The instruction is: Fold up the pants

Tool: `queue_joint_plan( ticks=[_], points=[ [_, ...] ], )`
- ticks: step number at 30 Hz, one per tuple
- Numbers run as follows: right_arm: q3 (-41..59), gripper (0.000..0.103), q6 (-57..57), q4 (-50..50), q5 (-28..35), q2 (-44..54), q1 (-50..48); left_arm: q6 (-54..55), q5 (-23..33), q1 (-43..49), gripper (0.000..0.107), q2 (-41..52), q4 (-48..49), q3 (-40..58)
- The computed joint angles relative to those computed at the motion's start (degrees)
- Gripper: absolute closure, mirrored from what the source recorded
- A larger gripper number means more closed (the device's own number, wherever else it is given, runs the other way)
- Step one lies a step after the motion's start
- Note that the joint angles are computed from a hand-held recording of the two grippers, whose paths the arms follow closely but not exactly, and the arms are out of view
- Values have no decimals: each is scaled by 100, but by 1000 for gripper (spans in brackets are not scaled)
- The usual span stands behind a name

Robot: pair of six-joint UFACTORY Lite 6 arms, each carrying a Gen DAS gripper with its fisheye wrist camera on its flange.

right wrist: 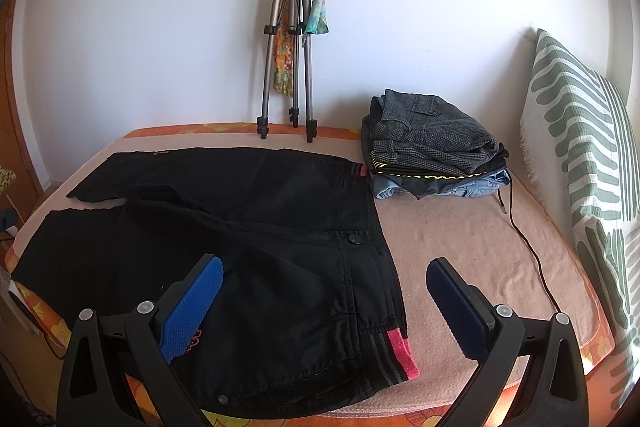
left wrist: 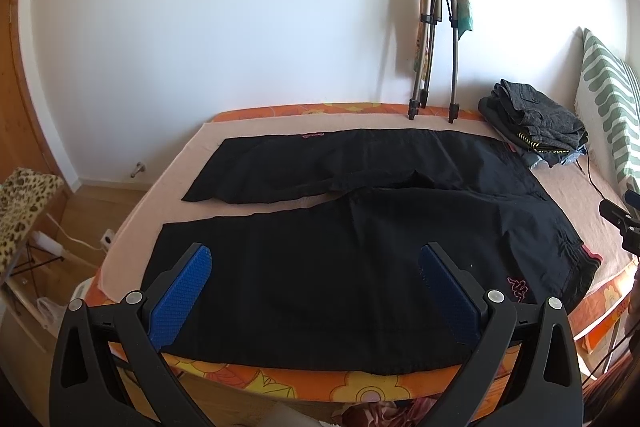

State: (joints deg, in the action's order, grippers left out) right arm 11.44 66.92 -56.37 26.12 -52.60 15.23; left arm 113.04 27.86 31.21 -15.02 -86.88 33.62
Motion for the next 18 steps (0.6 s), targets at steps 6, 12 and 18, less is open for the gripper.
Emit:
queue_joint_plan(
  ticks=[6, 12, 18],
  points=[
    [13, 0, -95, 85, -21, -20, -42, 5, -32, -42, 4, 24, -6, 0],
    [16, 0, -155, 118, -38, -19, -62, 20, -53, -57, 4, 11, -49, -10],
    [23, 0, -215, 165, -53, 17, -20, 96, -105, -100, 4, 0, -107, -48]
  ],
)
